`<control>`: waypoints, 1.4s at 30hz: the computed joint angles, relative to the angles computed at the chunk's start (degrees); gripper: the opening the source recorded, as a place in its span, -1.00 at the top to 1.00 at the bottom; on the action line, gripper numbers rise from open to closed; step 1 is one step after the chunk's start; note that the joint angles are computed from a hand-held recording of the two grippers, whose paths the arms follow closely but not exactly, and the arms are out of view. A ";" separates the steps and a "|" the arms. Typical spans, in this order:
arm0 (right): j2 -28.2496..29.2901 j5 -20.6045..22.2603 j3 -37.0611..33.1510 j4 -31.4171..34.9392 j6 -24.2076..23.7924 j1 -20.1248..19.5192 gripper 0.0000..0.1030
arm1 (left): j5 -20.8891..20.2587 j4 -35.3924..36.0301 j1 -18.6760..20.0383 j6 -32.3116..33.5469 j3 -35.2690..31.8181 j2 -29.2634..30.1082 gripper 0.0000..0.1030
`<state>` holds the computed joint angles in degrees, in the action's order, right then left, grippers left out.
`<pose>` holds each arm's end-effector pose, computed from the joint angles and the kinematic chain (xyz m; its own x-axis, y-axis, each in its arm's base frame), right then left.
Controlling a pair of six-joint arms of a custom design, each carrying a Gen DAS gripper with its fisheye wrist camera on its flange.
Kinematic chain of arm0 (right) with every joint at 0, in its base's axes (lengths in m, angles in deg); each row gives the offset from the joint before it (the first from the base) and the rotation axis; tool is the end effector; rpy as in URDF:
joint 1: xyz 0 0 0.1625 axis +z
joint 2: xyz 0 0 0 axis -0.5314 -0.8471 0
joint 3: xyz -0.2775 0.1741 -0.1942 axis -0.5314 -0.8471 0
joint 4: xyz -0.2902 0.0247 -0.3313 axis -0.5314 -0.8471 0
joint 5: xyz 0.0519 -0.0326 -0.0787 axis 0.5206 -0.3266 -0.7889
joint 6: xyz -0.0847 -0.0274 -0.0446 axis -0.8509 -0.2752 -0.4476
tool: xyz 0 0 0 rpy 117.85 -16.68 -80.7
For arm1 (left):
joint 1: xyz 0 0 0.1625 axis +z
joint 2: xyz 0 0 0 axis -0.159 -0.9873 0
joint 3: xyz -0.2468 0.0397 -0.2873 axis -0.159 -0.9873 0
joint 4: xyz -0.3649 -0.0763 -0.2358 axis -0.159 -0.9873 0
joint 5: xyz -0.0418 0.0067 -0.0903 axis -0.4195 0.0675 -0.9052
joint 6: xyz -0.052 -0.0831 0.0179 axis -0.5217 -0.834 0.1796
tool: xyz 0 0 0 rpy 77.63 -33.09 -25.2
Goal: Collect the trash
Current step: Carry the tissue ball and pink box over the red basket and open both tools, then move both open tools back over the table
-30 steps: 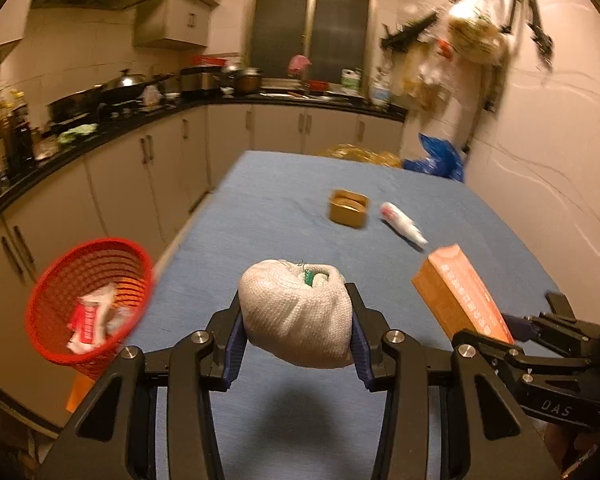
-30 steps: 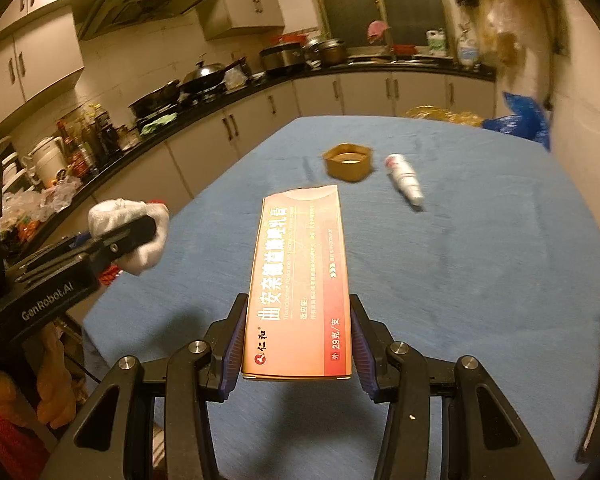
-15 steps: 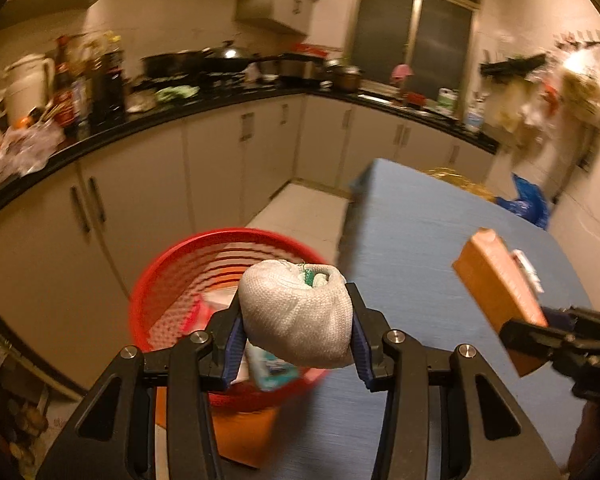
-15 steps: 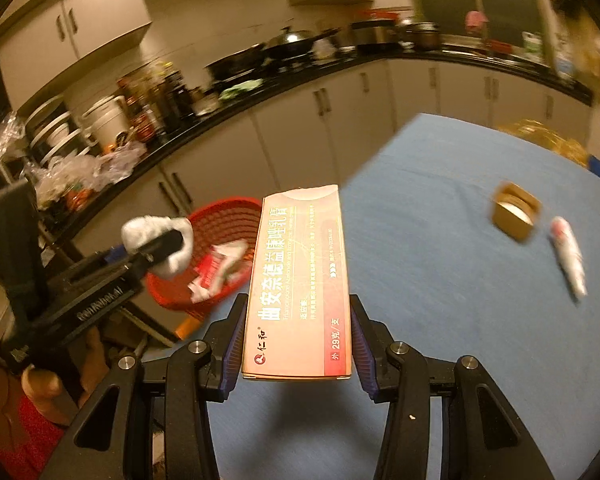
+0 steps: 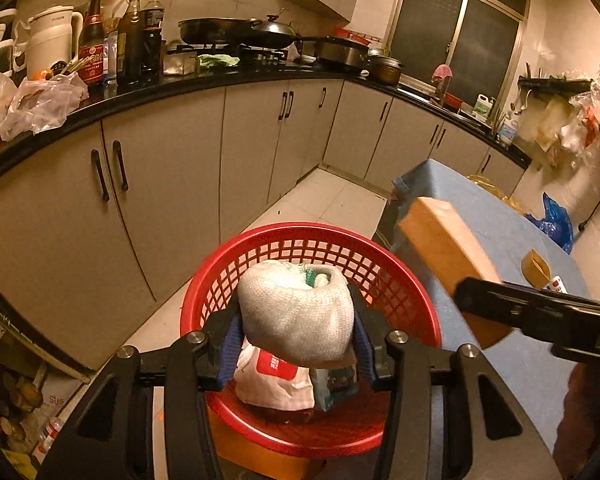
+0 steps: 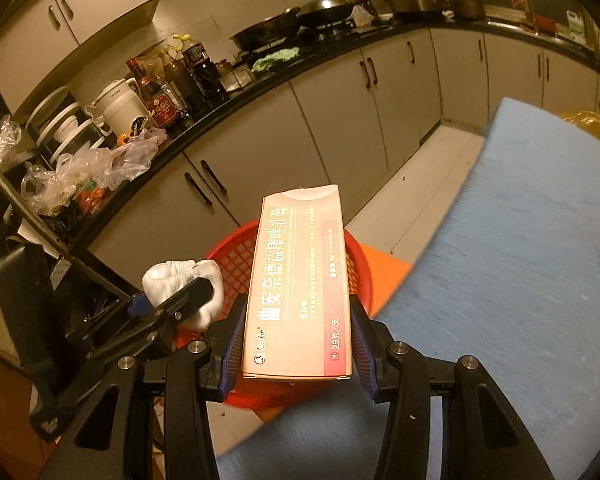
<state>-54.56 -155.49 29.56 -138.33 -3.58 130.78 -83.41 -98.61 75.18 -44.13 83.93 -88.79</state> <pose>0.2298 -0.8337 0.1070 -0.9121 -0.1405 0.3852 -0.3360 0.7944 -0.5059 -0.1514 -0.7976 0.1968 -0.8198 0.2022 -0.5358 0.5089 0.6863 -0.5196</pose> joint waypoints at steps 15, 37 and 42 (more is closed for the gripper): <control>-11.95 2.08 18.73 -11.65 1.90 -3.03 -0.20 | -1.16 -2.74 -1.49 -1.79 4.31 -2.43 -0.38; -30.99 -14.48 30.21 -21.87 0.88 -14.88 -0.20 | -7.74 11.92 -13.33 3.54 1.92 5.01 -0.38; -29.36 -10.70 25.73 -15.90 3.46 -17.04 -0.04 | -8.48 18.66 -14.70 2.82 -6.90 10.97 -0.38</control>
<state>-83.93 -166.20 55.29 -154.23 -0.12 113.74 -91.90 -79.95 60.48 -41.31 77.03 -77.82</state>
